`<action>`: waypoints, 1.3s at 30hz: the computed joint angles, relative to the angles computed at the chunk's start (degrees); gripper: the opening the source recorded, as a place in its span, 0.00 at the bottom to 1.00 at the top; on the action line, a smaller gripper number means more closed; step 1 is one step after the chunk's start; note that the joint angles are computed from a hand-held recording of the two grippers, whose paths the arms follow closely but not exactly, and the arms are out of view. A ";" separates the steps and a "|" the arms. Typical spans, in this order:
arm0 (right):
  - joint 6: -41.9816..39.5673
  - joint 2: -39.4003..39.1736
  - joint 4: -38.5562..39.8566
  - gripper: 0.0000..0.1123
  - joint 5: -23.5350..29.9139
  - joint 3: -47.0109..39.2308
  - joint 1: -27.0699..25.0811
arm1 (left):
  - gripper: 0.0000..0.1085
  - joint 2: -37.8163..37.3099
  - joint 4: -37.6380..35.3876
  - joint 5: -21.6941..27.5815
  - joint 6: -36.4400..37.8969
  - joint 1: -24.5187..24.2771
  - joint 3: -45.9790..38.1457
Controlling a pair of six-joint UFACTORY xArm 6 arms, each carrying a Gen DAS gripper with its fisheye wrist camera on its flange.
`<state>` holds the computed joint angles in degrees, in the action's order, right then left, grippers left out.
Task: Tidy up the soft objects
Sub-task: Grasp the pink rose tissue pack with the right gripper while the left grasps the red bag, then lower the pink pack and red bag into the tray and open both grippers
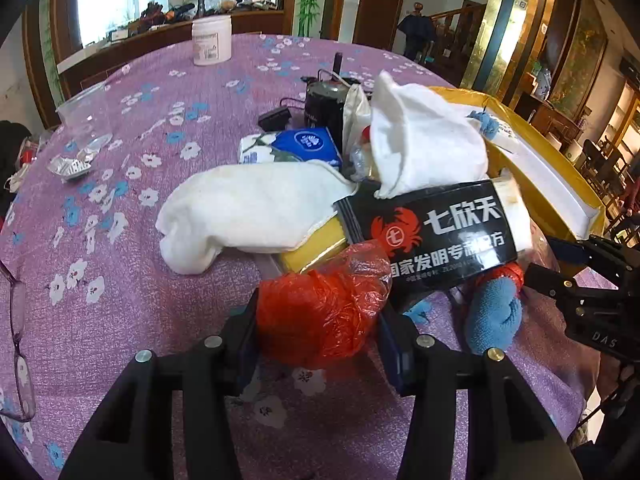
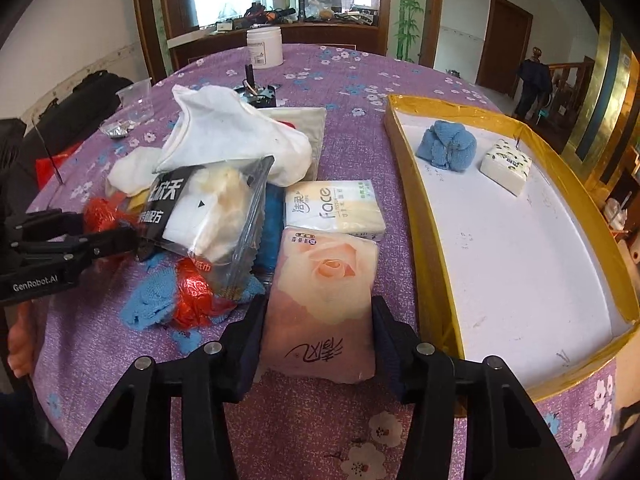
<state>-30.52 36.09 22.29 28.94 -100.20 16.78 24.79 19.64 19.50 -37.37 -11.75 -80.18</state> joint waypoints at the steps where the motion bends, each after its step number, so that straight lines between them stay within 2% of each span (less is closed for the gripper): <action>1: -0.81 -1.69 1.66 0.49 -0.95 2.37 -0.12 | 0.45 -0.43 1.49 -0.83 -1.51 0.10 0.62; 6: -5.07 -5.30 8.37 0.49 -1.97 6.82 -1.16 | 0.46 -2.19 4.24 -4.40 -5.68 0.91 3.29; 9: -6.91 -7.47 11.91 0.49 -2.21 8.81 -1.79 | 0.45 -3.19 2.22 -6.58 -5.46 1.34 4.93; 12: -10.26 -10.11 16.51 0.49 -3.48 11.32 -2.15 | 0.46 -4.37 -6.56 -9.74 0.48 1.39 7.35; 13: -11.06 -10.67 17.56 0.49 -3.66 11.76 -2.30 | 0.46 -4.61 -7.18 -9.86 0.66 1.34 7.59; 16: -12.77 -11.84 20.30 0.49 -3.63 12.70 -2.82 | 0.46 -6.23 -1.98 -9.73 -3.73 1.06 8.40; 21: -15.50 -12.92 24.38 0.49 -2.39 13.23 -3.73 | 0.46 -7.81 1.81 -9.57 -5.46 -0.17 8.34; 27: -16.82 -13.34 26.73 0.49 -1.95 13.50 -4.43 | 0.46 -7.36 -1.53 -8.88 -0.35 -3.08 5.84; 39: -19.53 -13.68 32.68 0.49 0.40 13.13 -7.50 | 0.46 -3.09 -7.07 -4.16 7.35 -7.81 -3.58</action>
